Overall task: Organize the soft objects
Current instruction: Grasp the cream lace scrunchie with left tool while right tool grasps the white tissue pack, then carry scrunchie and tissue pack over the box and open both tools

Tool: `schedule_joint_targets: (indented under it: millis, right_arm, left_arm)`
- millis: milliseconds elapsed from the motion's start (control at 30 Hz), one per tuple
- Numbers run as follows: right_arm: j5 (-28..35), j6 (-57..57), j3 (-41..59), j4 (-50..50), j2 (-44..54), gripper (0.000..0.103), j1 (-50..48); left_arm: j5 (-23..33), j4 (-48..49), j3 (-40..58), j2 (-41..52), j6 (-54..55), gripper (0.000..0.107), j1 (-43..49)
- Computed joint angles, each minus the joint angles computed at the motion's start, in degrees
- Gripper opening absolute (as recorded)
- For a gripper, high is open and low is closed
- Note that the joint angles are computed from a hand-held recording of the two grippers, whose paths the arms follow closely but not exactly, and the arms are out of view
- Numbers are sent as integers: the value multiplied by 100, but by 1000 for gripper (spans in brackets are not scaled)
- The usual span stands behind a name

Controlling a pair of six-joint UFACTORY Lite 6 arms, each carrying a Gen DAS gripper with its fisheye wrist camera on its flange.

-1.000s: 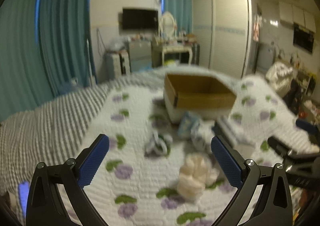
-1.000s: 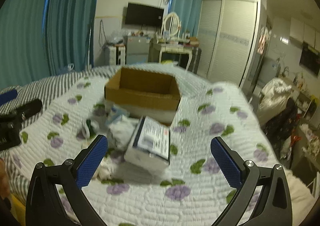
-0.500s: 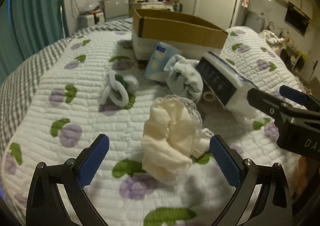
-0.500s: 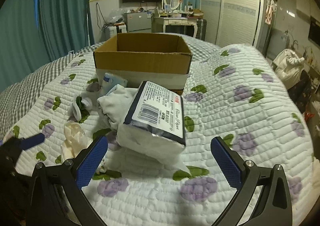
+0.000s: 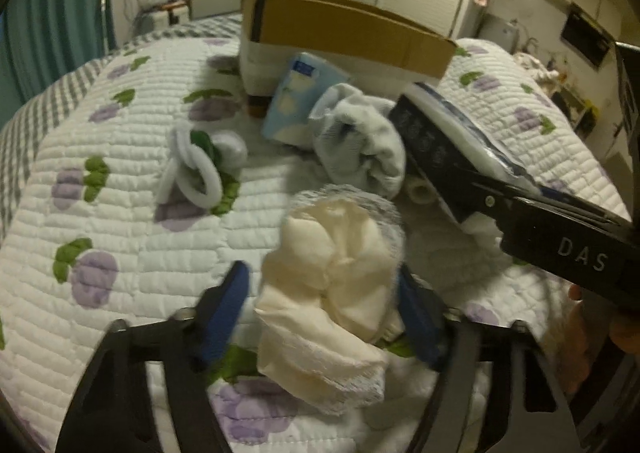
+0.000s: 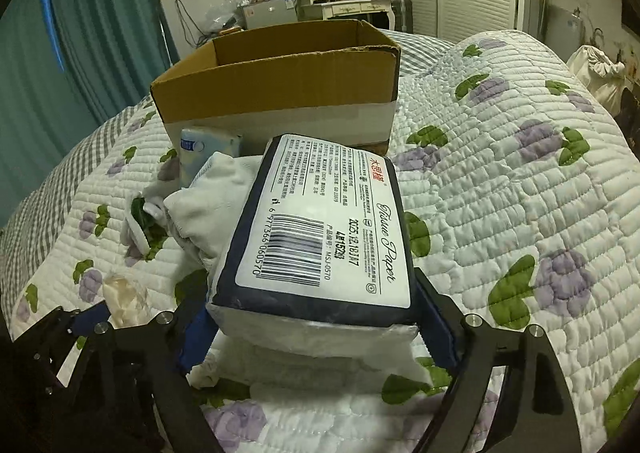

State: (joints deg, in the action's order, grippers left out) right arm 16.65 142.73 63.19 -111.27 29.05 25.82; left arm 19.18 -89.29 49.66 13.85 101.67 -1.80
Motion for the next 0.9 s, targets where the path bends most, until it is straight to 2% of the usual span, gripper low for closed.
schedule_joint_targets:
  millis: [67, 167, 267, 333, 567, 733, 900]
  right_arm:
    - [112, 388, -205, -385, -165, 78, 59]
    - [304, 896, -604, -840, -518, 75, 153]
    - [476, 1266, -1070, -1155, -1017, 75, 242]
    - [547, 1394, -1318, -1274, -1313, 75, 290]
    - [651, 914, -2091, -843, -2563, 75, 437]
    - [590, -688, -2002, 322, -3352, 75, 433]
    - [439, -2766, -1177, 1607, -3553, 75, 127]
  left_arm:
    - [68, -113, -158, -138, 267, 47, 1]
    - [-6, -702, -564, -512, 1059, 33, -54]
    - [-242, -938, -719, -735, 1317, 22, -128]
    - [-321, -648, -744, -875, 982, 22, -119]
    - [-93, 1757, -577, -1864, -1691, 22, 24]
    - [-102, 3086, 87, -2100, -3175, 22, -178]
    - [-227, 4469, 1472, -1433, -4710, 22, -525]
